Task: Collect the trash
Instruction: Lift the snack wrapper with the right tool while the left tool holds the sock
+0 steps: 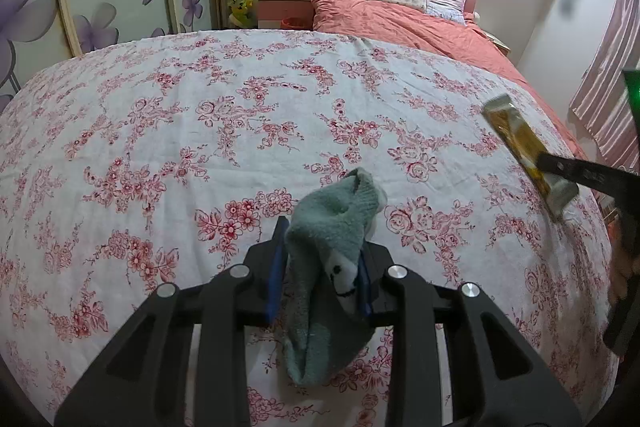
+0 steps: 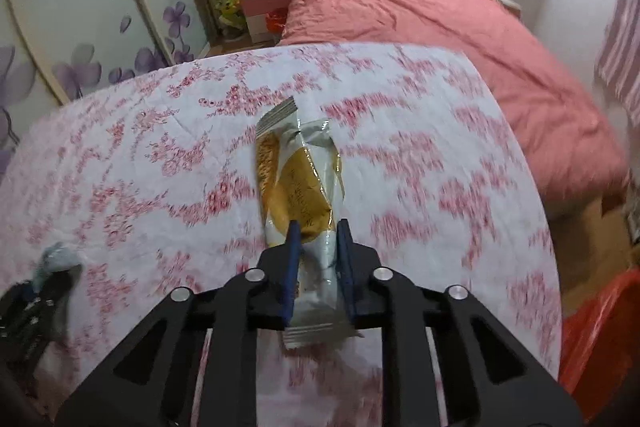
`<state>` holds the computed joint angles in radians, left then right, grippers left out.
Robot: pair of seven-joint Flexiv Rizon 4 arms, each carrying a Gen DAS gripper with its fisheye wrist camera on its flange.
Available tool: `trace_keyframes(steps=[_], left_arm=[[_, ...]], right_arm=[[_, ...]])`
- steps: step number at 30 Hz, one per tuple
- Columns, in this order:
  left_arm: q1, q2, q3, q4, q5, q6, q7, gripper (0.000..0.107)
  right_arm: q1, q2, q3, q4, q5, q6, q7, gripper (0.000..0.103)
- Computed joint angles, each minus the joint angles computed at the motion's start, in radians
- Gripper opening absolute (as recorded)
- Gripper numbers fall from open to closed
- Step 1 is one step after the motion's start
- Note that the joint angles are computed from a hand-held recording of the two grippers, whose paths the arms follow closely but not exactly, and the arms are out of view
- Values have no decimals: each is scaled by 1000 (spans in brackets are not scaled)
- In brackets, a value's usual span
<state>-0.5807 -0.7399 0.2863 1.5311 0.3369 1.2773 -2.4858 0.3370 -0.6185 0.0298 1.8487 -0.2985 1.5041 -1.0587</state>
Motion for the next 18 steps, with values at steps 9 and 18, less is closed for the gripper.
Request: trace_keyframes(steps=[9,18], left_arm=[[-1,0,-1,-2,5,-4,-3,30],[2,2,-3,1,6,0,-6,30]], right_arm=[[39,133,-17,259,69,148,45,16],[353,140,-315,369,161,268,38,33]])
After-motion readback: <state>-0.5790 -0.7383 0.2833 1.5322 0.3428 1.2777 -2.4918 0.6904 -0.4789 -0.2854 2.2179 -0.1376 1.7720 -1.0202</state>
